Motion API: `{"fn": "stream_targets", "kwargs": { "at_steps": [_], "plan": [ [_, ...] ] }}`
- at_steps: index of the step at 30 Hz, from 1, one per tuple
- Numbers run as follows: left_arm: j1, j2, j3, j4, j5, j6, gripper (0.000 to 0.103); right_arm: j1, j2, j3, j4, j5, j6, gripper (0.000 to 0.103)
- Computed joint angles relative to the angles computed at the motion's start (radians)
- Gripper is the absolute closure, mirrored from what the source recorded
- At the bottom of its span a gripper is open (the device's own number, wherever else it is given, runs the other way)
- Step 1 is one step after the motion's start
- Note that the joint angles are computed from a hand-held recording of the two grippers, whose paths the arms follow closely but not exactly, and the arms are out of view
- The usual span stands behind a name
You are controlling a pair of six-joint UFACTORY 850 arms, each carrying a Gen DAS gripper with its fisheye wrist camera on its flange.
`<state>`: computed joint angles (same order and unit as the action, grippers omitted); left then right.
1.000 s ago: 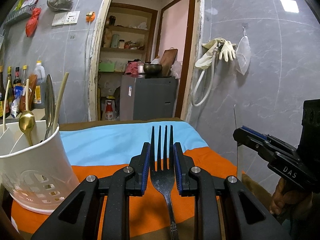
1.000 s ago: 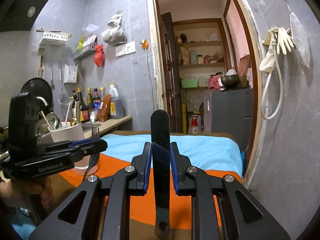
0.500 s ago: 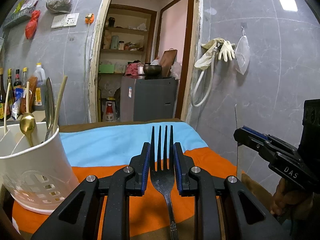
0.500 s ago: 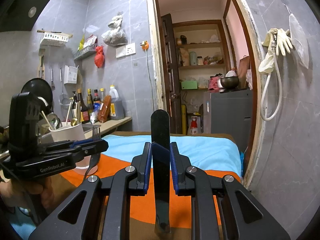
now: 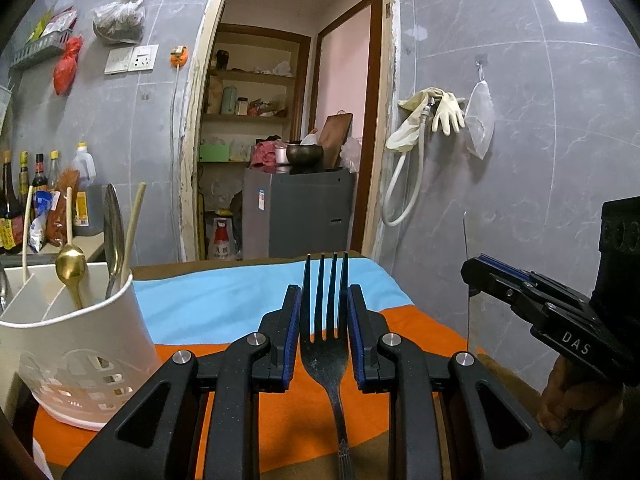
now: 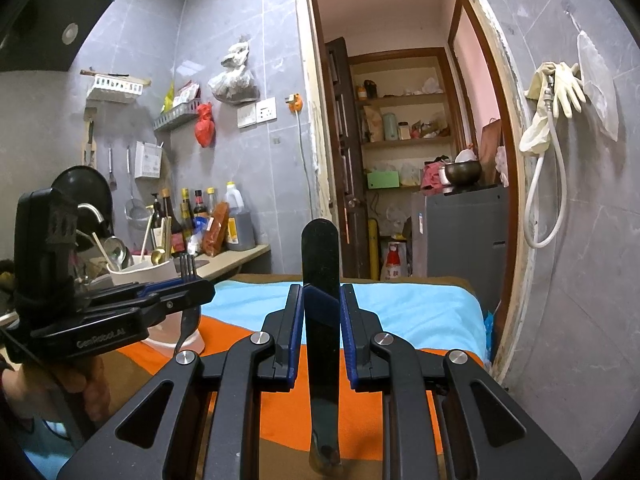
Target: Organize utensils
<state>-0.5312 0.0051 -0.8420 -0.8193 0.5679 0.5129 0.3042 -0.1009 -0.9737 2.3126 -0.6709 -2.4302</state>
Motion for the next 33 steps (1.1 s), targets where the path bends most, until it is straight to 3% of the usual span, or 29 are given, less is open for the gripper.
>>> {"fn": "stream_targets", "kwargs": {
  "at_steps": [12, 17, 20, 24, 27, 30, 33],
  "plan": [
    [-0.005, 0.056, -0.017, -0.088, 0.007, 0.099, 0.086, 0.019, 0.023, -0.029, 0.018, -0.008, 0.011, 0.088],
    [0.012, 0.107, -0.021, -0.141, -0.002, 0.160, 0.099, 0.044, 0.016, -0.075, 0.015, -0.010, 0.043, 0.088],
    [0.040, 0.128, -0.021, -0.144, -0.031, 0.169, 0.099, 0.066, 0.002, -0.107, 0.008, -0.012, 0.052, 0.088],
    [0.092, 0.120, -0.017, -0.090, -0.138, 0.076, 0.101, 0.093, -0.022, -0.124, 0.020, -0.018, 0.039, 0.088],
    [0.090, 0.124, 0.012, -0.059, -0.154, 0.021, 0.101, 0.097, -0.028, -0.113, 0.027, -0.009, 0.042, 0.088],
    [0.082, 0.110, 0.024, -0.151, -0.203, 0.075, 0.097, 0.086, -0.031, -0.101, 0.006, 0.015, 0.063, 0.088],
    [0.089, 0.082, 0.012, -0.330, -0.285, 0.225, 0.075, 0.066, -0.042, -0.103, -0.027, 0.025, 0.100, 0.088]
  ]
}}
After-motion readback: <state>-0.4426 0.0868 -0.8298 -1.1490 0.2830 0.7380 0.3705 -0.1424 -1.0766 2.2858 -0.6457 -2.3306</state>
